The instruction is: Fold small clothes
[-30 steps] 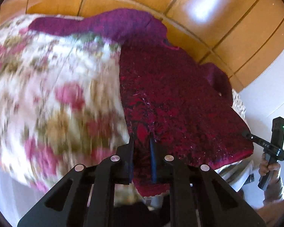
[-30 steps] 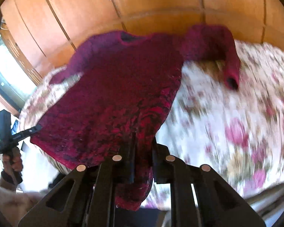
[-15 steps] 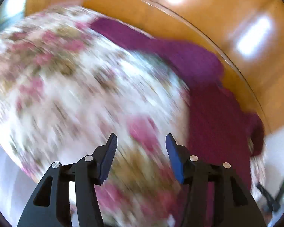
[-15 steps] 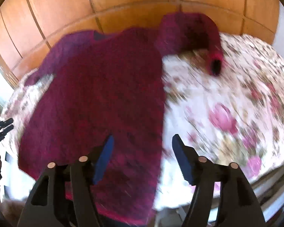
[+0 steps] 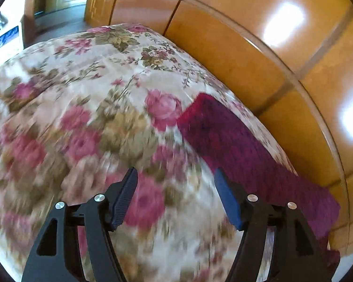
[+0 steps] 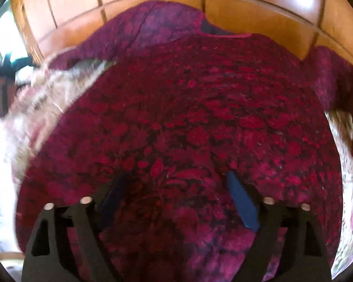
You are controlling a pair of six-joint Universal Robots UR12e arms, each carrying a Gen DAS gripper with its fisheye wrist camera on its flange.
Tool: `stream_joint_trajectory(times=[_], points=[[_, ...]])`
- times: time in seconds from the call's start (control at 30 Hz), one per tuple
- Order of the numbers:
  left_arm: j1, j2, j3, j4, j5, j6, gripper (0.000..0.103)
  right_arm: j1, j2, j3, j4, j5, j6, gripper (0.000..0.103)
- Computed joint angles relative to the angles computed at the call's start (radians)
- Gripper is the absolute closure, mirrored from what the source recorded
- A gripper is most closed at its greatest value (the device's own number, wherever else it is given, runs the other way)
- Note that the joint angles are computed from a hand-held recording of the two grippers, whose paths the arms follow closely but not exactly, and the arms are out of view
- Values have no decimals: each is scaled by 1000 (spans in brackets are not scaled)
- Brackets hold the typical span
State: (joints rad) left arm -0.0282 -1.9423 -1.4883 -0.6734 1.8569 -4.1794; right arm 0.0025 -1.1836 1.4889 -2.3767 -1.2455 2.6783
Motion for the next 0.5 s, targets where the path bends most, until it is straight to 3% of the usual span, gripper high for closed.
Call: stream_joint_trajectory(times=[0.1, 0.2, 0.23, 0.27, 0.3, 0.37, 0.5], points=[[22, -44, 56, -57, -11, 22, 36, -9, 9, -6, 24, 25, 1, 2], [35, -74, 84, -74, -29, 3, 38, -12, 16, -27, 77, 42, 3, 2], [38, -78, 82, -51, -36, -5, 46, -13, 17, -32, 90, 44, -3, 2], [40, -80, 78, -23, -46, 0, 74, -13, 18, -35, 95, 42, -8, 2], [43, -80, 76, -7, -64, 12, 86, -13, 18, -34, 95, 41, -13, 2], [36, -73, 71, 11, -25, 20, 93, -14, 18, -33, 90, 46, -11, 2], [23, -34, 34, 29, 95, 1, 94, -11, 17, -25, 63, 40, -2, 2]])
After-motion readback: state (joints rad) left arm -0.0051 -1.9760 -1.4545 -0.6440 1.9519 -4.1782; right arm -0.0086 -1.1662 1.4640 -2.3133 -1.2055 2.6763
